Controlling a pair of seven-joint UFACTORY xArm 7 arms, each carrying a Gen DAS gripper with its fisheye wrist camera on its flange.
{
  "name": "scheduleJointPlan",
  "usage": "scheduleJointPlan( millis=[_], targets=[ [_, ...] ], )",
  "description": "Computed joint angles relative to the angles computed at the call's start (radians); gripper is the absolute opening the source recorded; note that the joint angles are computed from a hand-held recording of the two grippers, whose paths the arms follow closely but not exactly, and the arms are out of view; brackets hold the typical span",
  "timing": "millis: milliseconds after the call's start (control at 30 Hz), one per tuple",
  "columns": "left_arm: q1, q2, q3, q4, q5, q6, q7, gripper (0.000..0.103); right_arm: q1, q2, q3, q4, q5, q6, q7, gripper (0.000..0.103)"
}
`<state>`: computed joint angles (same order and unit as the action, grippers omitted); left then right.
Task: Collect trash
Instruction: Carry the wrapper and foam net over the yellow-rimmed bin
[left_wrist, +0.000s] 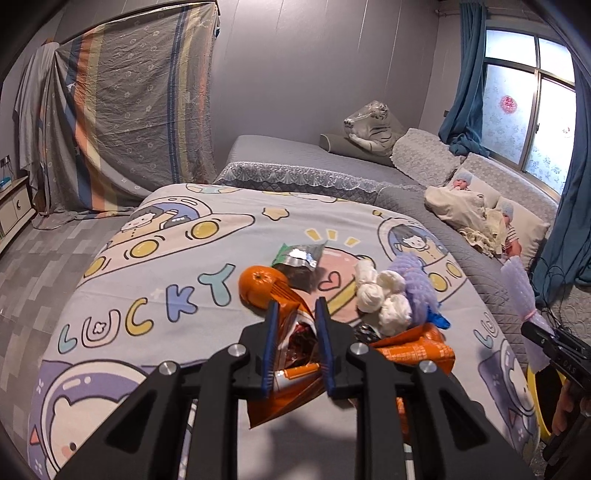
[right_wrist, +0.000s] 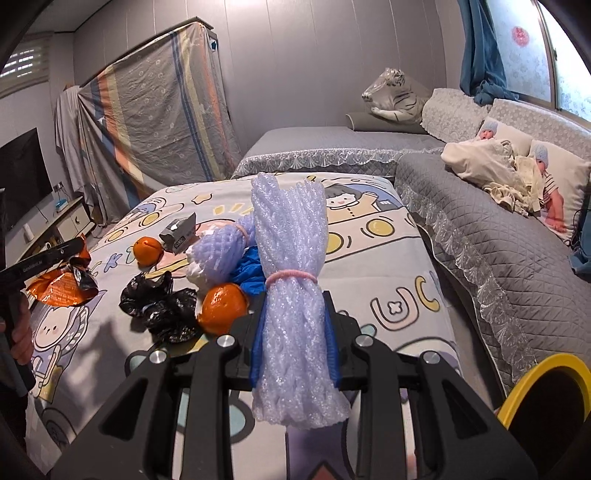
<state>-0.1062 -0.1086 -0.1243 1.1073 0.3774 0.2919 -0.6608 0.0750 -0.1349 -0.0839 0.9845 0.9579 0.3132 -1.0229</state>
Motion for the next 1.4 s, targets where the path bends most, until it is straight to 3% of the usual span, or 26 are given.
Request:
scheduleJointPlan(
  millis=[367,667,1033,1400],
  targets=[
    [0.006,-0.072,-0.058,-0.072,0.046,-0.038,-0.082,0.019,0.034,-0.087,-0.062,-0.090,0.084,-0.075,-0.087,0.026],
    [-0.015,-0.049,-0.092,-0.038,0.078,-0.033,-0.113,0.019,0.041,-0.112,-0.107,-0.112,0.124,-0.087,-0.116,0.026],
    [-0.106,0.031,-0.085,0.059,0.079,-0.029,-0.080,0.019,0.050,-0.142,-0.147,-0.123,0.198,-0.128,-0.185,0.026],
    [-0.220,0.141,-0.057,0.189,0.059,0.002,-0.005,0.019,0.022,-0.148,-0.182,-0.125,0.199,-0.149,-0.184,0.026]
  ],
)
